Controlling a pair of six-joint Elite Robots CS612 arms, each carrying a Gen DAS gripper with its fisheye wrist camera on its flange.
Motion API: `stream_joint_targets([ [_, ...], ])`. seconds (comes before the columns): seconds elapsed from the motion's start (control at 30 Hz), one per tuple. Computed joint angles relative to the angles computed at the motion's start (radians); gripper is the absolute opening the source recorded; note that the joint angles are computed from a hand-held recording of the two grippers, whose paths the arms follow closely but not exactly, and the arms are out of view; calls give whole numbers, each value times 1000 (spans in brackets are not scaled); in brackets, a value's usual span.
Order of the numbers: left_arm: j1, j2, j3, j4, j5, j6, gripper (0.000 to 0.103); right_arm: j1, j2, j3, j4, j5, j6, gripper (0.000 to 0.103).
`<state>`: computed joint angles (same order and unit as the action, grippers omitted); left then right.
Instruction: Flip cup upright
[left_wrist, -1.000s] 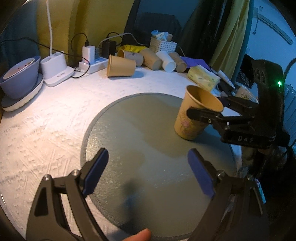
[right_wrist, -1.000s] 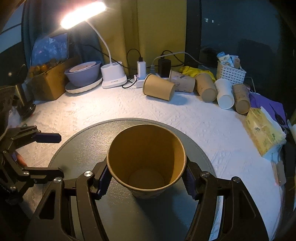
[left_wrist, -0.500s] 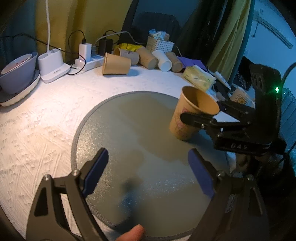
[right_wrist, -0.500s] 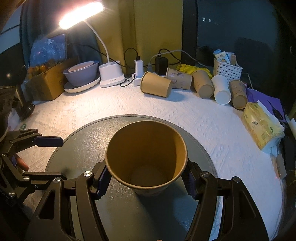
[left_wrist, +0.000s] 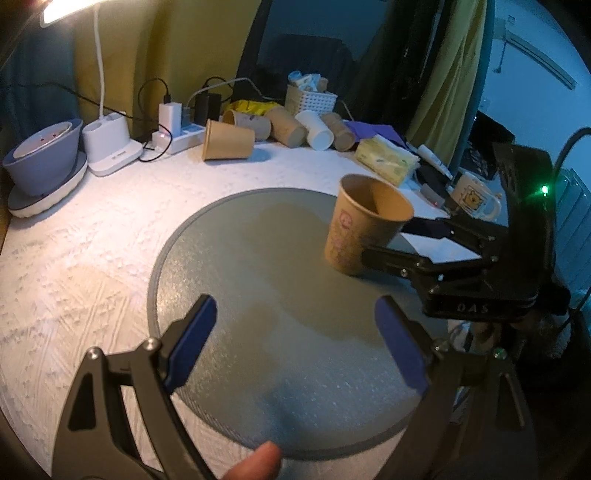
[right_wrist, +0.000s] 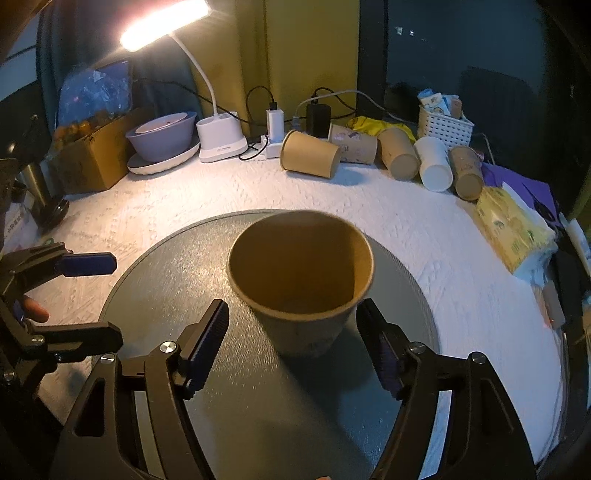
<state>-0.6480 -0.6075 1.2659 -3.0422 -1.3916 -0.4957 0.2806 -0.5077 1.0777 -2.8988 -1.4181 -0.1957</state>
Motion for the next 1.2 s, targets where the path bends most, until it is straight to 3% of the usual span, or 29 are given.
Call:
stream_joint_targets([
  [0.7,-63,-70,121,-154,120,29,89,6,-129,259,-218,-40,62,75],
  [0.8,-71,-81,141,-191,133,29,89,3,-148,286,-236,-10,81,75],
  [1.07,-88,-111,174,-239,191,47,89,18,-189,339,-310,-61,88,75],
  [1.2,-99,-122,186,-285,224,61,89,17,-213,371,-355,-37,135,75],
])
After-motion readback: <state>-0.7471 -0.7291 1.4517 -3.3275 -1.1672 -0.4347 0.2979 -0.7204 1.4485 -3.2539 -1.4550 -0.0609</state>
